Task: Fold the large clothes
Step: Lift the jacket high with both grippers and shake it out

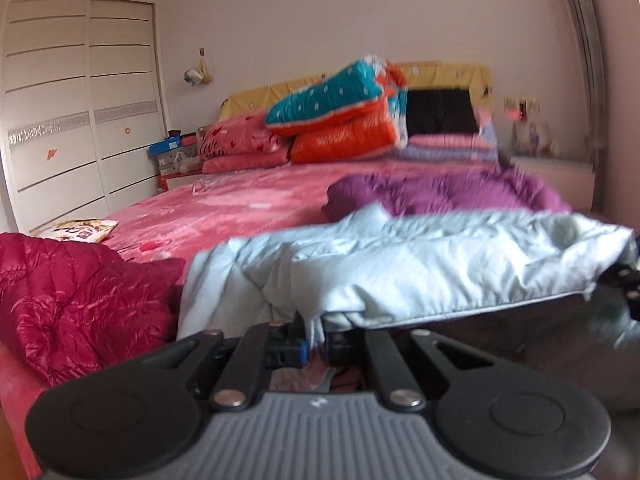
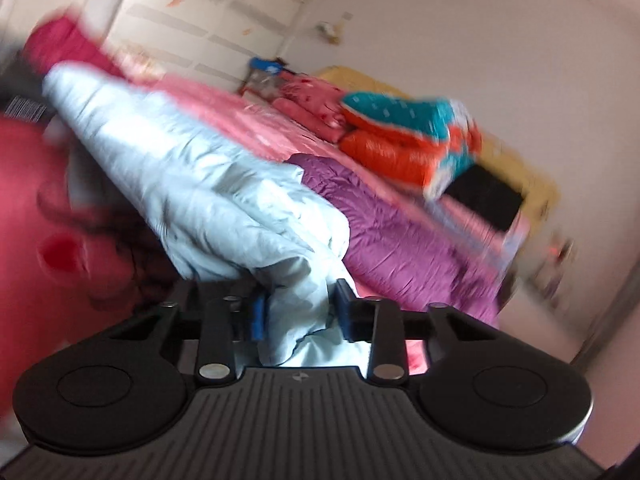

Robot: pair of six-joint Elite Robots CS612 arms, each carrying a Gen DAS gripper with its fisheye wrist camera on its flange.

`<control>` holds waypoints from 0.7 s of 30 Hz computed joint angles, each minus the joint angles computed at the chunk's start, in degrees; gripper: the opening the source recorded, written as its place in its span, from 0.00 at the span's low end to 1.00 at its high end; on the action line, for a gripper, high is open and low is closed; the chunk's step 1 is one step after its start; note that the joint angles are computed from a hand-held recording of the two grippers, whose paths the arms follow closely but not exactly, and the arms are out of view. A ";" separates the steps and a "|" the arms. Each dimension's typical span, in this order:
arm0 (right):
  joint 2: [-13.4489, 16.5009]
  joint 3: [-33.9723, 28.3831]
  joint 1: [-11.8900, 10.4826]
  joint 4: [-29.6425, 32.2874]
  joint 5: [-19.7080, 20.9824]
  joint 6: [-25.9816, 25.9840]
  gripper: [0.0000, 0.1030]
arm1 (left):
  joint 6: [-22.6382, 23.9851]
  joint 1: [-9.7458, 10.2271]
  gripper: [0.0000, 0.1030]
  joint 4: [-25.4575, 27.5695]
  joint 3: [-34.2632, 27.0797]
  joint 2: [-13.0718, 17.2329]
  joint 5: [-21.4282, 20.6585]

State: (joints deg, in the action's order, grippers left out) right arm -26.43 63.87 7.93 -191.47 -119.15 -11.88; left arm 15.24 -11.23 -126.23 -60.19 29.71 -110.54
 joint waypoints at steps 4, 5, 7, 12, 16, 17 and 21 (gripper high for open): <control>-2.98 3.39 -0.83 -1.55 3.35 10.73 0.20 | -4.61 0.55 0.02 -1.90 -0.58 -0.66 -2.11; -3.64 4.19 -0.89 -2.47 3.70 12.45 0.18 | -5.38 0.68 0.02 -2.33 -0.89 -0.76 -2.56; -4.62 5.29 -0.87 -4.98 3.64 14.68 0.15 | -6.85 0.90 0.02 -2.92 -2.01 -0.66 -3.62; -6.52 7.42 -0.07 -13.01 2.49 14.19 0.11 | -9.66 1.16 0.02 -4.99 -4.91 -0.16 -5.06; -8.12 8.60 0.73 -19.39 2.16 11.73 0.10 | -12.36 1.54 0.02 -7.96 -6.20 -0.33 -6.44; -8.52 8.96 0.78 -20.94 2.41 11.43 0.10 | -12.92 1.63 0.02 -8.88 -6.59 -0.34 -6.68; -9.75 9.59 1.31 -26.80 2.89 9.12 0.10 | -15.43 2.09 0.01 -12.88 -7.36 -1.02 -8.08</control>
State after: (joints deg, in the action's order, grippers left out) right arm -36.18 73.46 9.24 -218.27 -116.27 -2.76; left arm -0.19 -9.14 -139.12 -67.55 28.69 -118.62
